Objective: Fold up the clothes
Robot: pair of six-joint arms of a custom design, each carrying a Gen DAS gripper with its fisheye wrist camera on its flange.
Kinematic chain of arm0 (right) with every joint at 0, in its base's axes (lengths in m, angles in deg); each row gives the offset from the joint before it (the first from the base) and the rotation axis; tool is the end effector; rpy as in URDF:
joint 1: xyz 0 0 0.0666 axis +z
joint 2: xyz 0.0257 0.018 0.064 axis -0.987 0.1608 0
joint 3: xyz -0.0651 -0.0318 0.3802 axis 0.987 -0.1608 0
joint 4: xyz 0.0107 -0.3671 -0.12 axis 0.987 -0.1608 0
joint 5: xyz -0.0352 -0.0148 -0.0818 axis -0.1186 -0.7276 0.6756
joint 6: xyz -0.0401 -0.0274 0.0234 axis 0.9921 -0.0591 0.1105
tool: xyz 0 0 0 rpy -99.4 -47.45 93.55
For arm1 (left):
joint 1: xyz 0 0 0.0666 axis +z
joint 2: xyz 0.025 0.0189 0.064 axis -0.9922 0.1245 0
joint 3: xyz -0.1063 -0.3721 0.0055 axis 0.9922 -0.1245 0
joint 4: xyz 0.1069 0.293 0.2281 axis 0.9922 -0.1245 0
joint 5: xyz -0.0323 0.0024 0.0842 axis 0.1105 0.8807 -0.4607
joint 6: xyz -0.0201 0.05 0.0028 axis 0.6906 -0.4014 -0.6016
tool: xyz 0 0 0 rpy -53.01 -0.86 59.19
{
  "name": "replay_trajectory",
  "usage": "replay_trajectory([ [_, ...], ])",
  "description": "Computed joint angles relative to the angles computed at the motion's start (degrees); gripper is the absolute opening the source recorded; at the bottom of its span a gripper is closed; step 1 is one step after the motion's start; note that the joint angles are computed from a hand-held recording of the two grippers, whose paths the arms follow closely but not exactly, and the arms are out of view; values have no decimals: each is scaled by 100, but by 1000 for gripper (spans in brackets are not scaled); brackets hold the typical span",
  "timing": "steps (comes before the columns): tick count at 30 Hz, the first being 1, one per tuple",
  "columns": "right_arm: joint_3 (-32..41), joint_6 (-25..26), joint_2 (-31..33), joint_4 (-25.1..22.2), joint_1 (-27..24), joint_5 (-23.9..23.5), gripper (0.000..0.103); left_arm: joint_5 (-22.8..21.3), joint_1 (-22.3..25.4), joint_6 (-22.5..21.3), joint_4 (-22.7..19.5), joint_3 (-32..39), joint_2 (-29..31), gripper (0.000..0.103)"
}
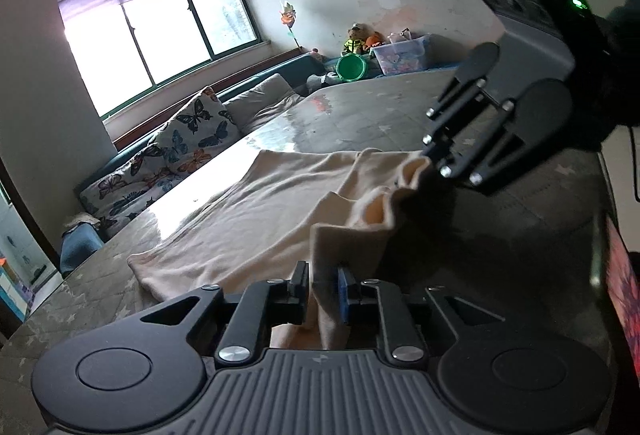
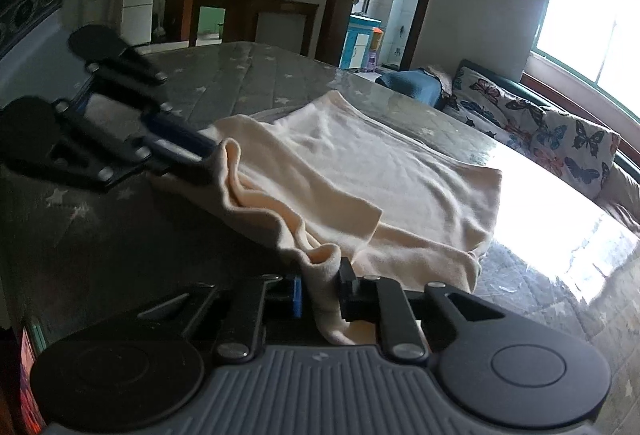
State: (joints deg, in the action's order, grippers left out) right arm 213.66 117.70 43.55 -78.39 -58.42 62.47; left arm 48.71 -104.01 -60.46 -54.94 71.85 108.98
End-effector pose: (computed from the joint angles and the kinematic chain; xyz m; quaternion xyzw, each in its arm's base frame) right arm 0.6533 0.2801 0.4208 -0.4457 0.7812 0.1275 0.4181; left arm 0.5840 -0.2276 0.4346 0.3384 0.7947 0.0027 0.5038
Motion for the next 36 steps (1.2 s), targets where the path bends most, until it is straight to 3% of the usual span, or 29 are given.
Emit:
replay_trajectory([
  [5,-69,-53,-43,52,7,29,15,-53,-46,-114,193,-414,-270,35],
  [15,23,-232,-6,62,13,41,15,-324,-173,-629,304,-629,-252,35],
  [17,38,-240,2,57,14,38,15,-469,-208,-770,407,-607,-183,28],
  [18,35,-238,2,60,16,42,15,-541,-222,-816,459,-599,-148,11],
  [19,25,-239,-3,66,17,44,15,-603,-232,-830,526,-597,-121,8],
  [25,22,-258,5,112,9,30,15,-957,-245,-692,1081,-657,-106,7],
  [29,96,-273,58,84,13,13,15,-1119,-227,-563,1102,-573,-1,15],
  [31,110,-249,71,46,12,15,15,-1163,-228,-531,1149,-592,20,34],
  [36,78,-163,70,-40,5,3,16,-1056,-222,-645,1130,-678,-29,42],
])
